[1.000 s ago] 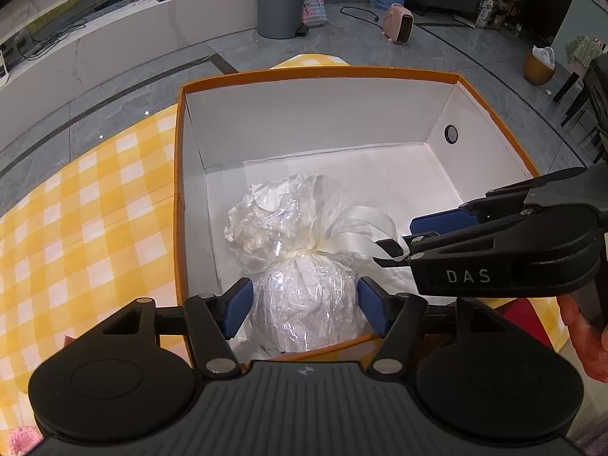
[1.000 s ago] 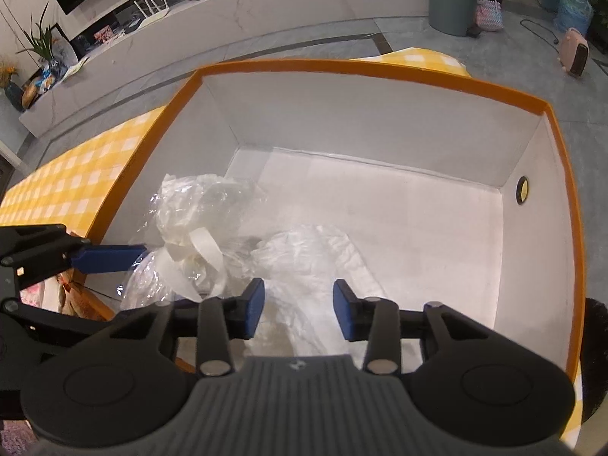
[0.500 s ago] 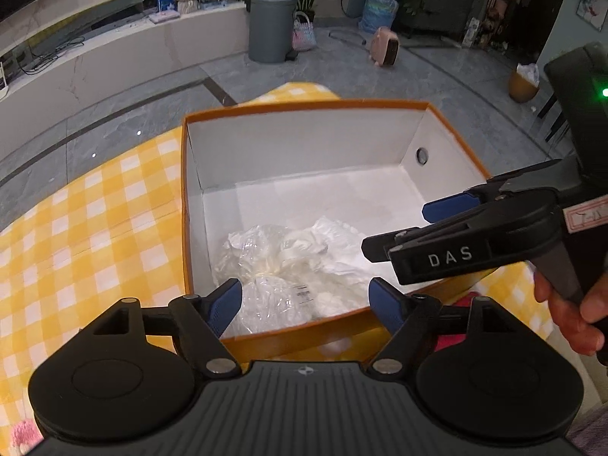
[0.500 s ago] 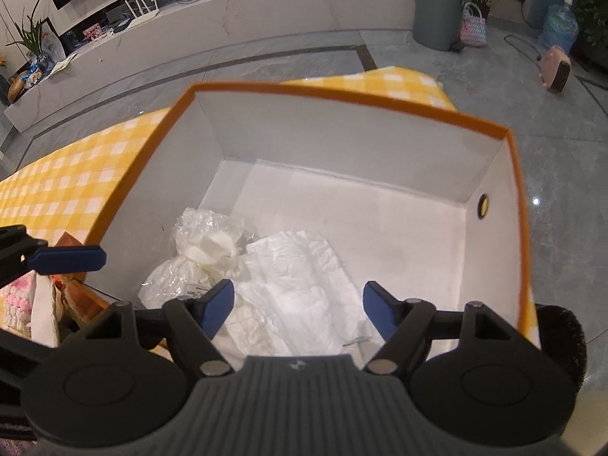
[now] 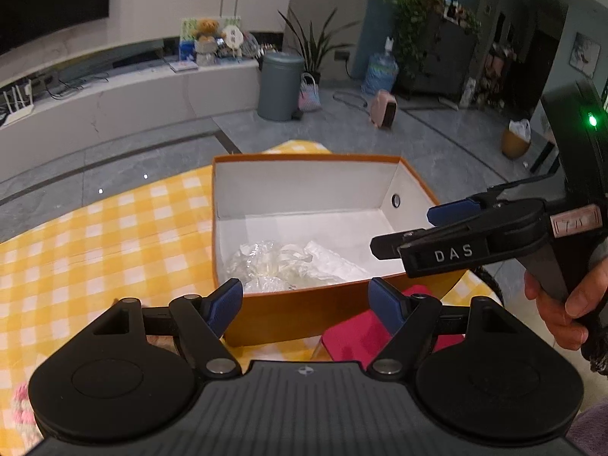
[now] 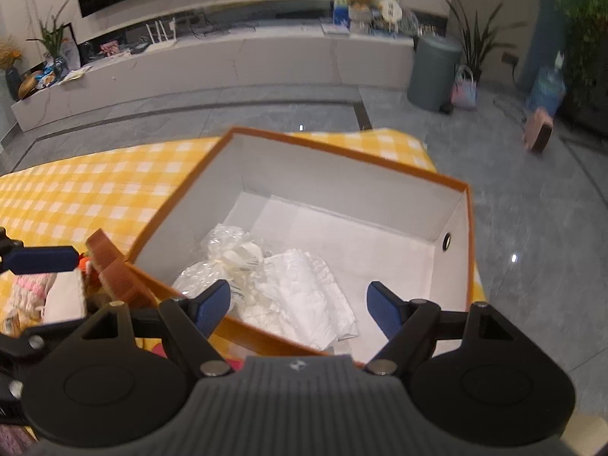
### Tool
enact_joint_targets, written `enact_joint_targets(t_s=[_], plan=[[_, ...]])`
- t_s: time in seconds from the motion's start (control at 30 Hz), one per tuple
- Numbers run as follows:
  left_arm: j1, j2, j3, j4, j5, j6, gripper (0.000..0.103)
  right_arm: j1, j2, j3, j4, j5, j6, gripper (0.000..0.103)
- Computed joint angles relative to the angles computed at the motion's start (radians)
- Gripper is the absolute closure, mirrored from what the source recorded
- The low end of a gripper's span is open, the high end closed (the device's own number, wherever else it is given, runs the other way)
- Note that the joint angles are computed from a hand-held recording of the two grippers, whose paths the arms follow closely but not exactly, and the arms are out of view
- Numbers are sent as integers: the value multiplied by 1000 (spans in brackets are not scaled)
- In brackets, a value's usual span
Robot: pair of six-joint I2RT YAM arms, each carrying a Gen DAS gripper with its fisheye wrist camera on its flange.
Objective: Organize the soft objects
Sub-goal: 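Move both tools back toward the remaining items on the table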
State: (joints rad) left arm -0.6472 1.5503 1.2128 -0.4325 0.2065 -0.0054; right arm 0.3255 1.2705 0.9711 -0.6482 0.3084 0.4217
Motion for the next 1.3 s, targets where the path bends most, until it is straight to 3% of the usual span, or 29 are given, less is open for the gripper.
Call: enact_joint_targets(t_s=[0.17,0.37,0.63,0.87,1.03,1.3], plan=[[-14,-175,-164,76,-47,-20,16,151,-104,-52,-21,108,97,25],[-32,-362,-341,108,-104,-41,17,447,-159,-113,-32,330,308,25],[17,-560,-508,89,-117,-81,17,813,-21,-90,-150,625,683,25],[154,-674,-611,28,-32,-83,18,989,135,-63,-157,738,894,19],[311,-751,-666,-39,58,-29,18,1002,217,-48,-80,732,872,17],[615,-756,-694,-138,212,88,18,964,310,-31,121,669,707,17]])
